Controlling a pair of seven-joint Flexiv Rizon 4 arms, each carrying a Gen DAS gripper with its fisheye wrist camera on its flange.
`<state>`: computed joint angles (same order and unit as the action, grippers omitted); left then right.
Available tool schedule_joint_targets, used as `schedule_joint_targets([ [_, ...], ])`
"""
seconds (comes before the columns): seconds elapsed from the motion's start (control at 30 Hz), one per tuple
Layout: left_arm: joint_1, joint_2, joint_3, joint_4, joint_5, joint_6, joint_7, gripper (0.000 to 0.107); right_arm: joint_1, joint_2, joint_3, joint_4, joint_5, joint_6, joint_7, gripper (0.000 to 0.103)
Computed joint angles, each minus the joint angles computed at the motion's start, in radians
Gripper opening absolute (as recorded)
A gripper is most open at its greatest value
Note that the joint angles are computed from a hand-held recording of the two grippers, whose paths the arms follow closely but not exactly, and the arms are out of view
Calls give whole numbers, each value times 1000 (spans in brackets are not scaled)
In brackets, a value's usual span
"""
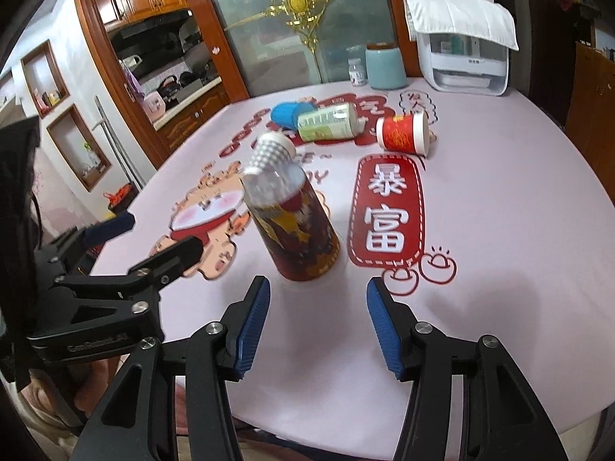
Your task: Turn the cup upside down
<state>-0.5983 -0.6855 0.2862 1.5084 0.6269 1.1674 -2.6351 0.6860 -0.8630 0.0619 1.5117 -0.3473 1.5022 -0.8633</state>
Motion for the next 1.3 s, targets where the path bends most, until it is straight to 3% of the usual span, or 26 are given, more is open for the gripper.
schedule_joint_targets([
  [0.1, -21, 25, 18, 6, 16, -11, -38, 102, 31, 35, -37, 21, -1, 17, 26, 60],
  [0.27, -60, 65, 38, -13, 98, -86, -124, 102, 178, 97, -242, 89, -41, 85, 113, 67],
  [0.33, -50, 81, 23, -15, 122, -99, -147, 102, 198, 114, -272, 98, -51, 86, 131, 70],
  [0.6, -23, 121, -42, -29, 183, -189, -179, 102, 185, 174, -260, 99, -91, 50, 180, 71],
  [0.8, 5, 140, -91, -18, 189, -223, -194, 102, 202, 219, -281, 139, -142, 46, 239, 73],
  [0.9, 22, 141, -111, -7, 167, -225, -188, 102, 238, 236, -328, 168, -177, 51, 283, 74],
  [1.1, 21, 144, -120, 4, 149, -246, -200, 102, 238, 249, -329, 195, -219, 41, 341, 79],
  [1.3, 19, 143, -127, -1, 145, -277, -202, 102, 280, 261, -387, 229, -285, 51, 412, 79],
])
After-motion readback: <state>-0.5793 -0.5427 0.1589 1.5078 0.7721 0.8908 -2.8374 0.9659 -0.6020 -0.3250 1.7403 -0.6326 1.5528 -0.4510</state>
